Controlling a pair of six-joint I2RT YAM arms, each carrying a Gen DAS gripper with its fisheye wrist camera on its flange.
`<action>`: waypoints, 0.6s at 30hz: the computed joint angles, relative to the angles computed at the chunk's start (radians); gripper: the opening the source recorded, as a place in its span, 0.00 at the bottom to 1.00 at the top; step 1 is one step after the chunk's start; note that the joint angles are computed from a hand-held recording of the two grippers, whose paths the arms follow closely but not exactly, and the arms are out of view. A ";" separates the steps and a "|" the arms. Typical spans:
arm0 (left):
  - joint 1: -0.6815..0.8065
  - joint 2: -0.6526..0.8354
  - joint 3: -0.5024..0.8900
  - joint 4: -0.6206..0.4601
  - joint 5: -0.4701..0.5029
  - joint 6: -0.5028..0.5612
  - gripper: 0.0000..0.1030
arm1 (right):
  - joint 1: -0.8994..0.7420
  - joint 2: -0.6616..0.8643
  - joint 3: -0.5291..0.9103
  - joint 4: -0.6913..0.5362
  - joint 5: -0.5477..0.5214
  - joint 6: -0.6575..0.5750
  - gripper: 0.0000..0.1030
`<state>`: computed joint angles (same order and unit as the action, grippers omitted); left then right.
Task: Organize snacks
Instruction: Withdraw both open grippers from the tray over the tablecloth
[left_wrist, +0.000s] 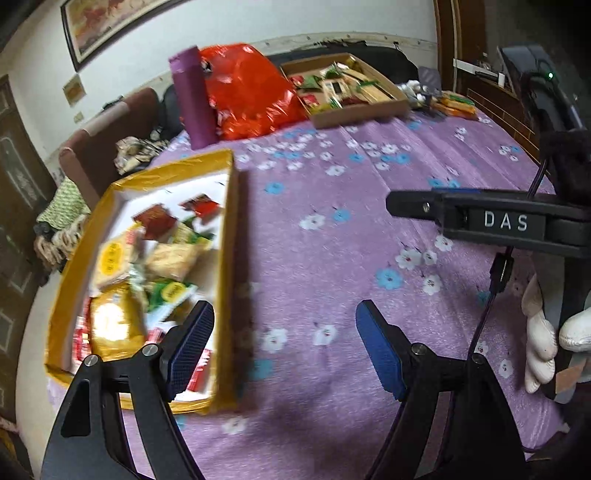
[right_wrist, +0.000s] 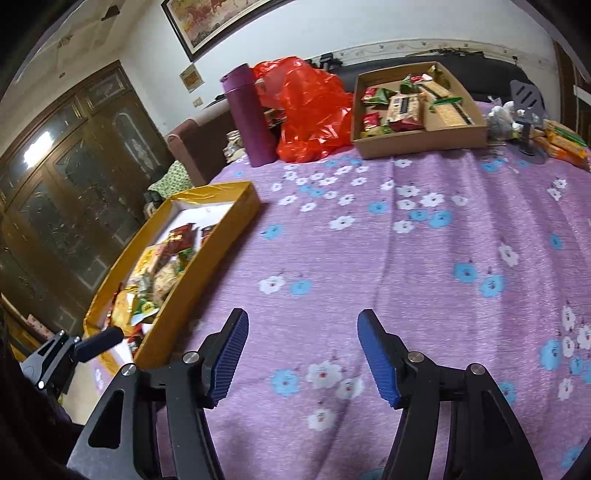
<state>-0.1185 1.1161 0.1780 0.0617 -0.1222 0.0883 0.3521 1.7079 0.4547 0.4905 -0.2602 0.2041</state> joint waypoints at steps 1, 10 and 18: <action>-0.001 0.025 0.004 0.014 0.008 -0.003 0.77 | -0.002 0.003 -0.001 0.005 0.010 -0.003 0.63; -0.005 0.242 0.045 0.145 0.055 -0.036 0.77 | -0.004 0.077 0.027 0.024 0.114 -0.025 0.68; -0.054 0.409 0.145 0.189 0.064 -0.075 0.77 | -0.061 0.148 0.072 -0.009 0.102 0.006 0.69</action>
<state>-0.1730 1.5256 0.3232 0.2508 -0.0581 0.0135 0.2912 1.8558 0.5267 0.4816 -0.1582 0.2105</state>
